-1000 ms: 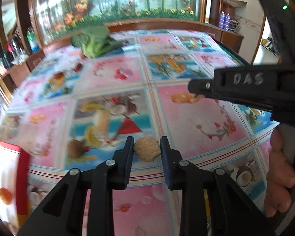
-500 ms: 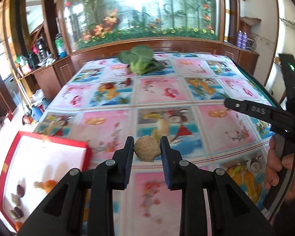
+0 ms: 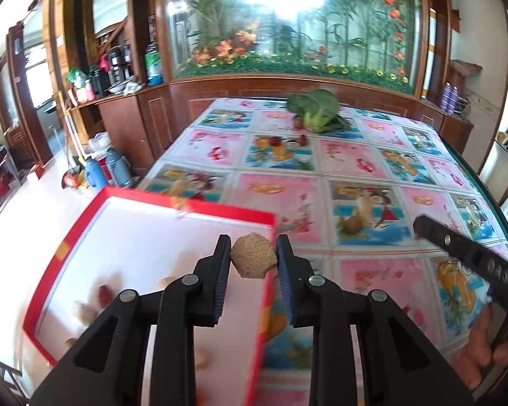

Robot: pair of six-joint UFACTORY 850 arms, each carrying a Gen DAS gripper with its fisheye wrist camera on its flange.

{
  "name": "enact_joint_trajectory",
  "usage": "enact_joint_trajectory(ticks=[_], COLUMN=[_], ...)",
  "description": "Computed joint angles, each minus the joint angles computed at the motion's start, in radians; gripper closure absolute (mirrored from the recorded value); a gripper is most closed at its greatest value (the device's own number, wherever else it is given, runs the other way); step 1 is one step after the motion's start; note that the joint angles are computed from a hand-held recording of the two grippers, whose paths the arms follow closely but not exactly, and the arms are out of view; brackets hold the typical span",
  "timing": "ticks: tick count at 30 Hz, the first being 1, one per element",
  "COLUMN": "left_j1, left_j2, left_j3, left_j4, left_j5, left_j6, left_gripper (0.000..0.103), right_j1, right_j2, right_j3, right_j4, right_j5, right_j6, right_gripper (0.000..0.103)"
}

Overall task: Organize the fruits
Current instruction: 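Carry both beige pieces into the tray and open both tools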

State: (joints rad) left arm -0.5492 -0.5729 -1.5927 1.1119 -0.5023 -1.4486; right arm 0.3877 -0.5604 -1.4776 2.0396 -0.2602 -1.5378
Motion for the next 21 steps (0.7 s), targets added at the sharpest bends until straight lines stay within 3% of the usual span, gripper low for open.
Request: enact_joint_trajectory(ticks=[8, 17, 21], left_j1=[0.038, 0.046, 0.035], left_j2=[0.133, 0.266, 0.321], left_j3=[0.198, 0.368, 0.428], left_j4=[0.1, 0.215, 0.26], left_j5=[0.025, 0.017, 0.001], left_j6=[-0.161, -0.313, -0.376], left_gripper=[0.074, 0.074, 0.074], right_j1=[0.104, 0.18, 0.206], right_j2=[-0.006, 0.024, 0.054], right_j3=[-0.027, -0.003, 0.023], right_j4=[-0.161, -0.103, -0.003], right_j5=[0.026, 0.067, 0.091], right_j6=[0.124, 0.021, -0.103], right_gripper=[0.08, 0.08, 0.08])
